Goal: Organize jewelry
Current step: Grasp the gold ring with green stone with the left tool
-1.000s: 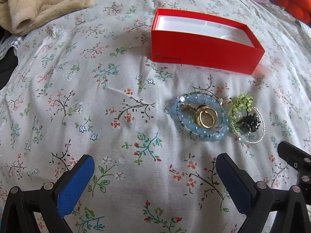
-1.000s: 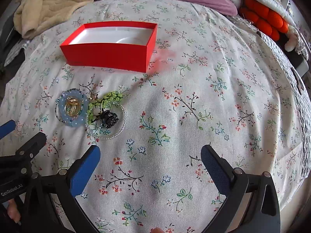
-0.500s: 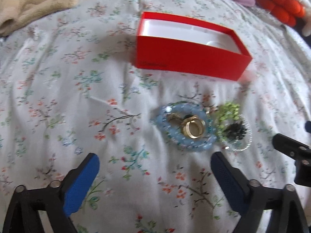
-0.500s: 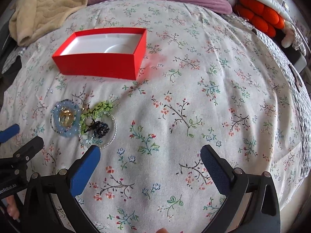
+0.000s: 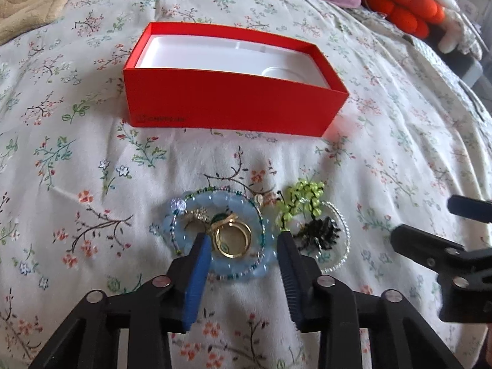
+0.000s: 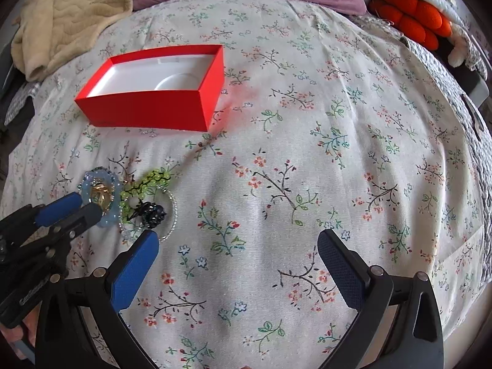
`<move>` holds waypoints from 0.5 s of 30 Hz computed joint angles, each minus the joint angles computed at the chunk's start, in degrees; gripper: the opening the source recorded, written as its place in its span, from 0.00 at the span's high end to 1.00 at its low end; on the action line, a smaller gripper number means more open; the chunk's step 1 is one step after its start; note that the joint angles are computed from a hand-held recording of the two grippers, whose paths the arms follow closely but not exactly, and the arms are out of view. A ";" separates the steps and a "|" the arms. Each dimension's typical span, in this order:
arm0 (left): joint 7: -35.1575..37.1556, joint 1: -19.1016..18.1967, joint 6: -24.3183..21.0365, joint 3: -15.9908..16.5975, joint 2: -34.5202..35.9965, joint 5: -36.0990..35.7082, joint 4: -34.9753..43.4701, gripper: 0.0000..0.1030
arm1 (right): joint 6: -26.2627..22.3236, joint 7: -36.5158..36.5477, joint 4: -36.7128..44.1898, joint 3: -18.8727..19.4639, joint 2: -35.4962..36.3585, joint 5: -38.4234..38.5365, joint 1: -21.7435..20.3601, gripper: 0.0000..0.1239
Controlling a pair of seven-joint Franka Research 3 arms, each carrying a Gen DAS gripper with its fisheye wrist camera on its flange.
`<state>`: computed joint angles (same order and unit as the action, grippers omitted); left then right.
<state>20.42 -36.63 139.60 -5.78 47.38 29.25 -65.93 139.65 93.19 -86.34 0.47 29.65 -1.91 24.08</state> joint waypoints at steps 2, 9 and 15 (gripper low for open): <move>0.49 -0.05 -1.46 -0.06 1.43 -0.48 2.23 0.69 | 0.24 0.00 -0.14 -0.07 -0.03 0.10 -0.17 0.17; 1.00 0.12 -5.47 -0.30 4.16 -3.23 6.34 0.92 | -1.67 -0.57 0.83 0.14 0.37 0.68 -0.61 0.17; 0.39 -0.29 -4.50 0.34 2.58 -2.04 4.31 1.00 | -1.64 -1.39 0.65 0.52 0.21 1.47 -0.86 0.17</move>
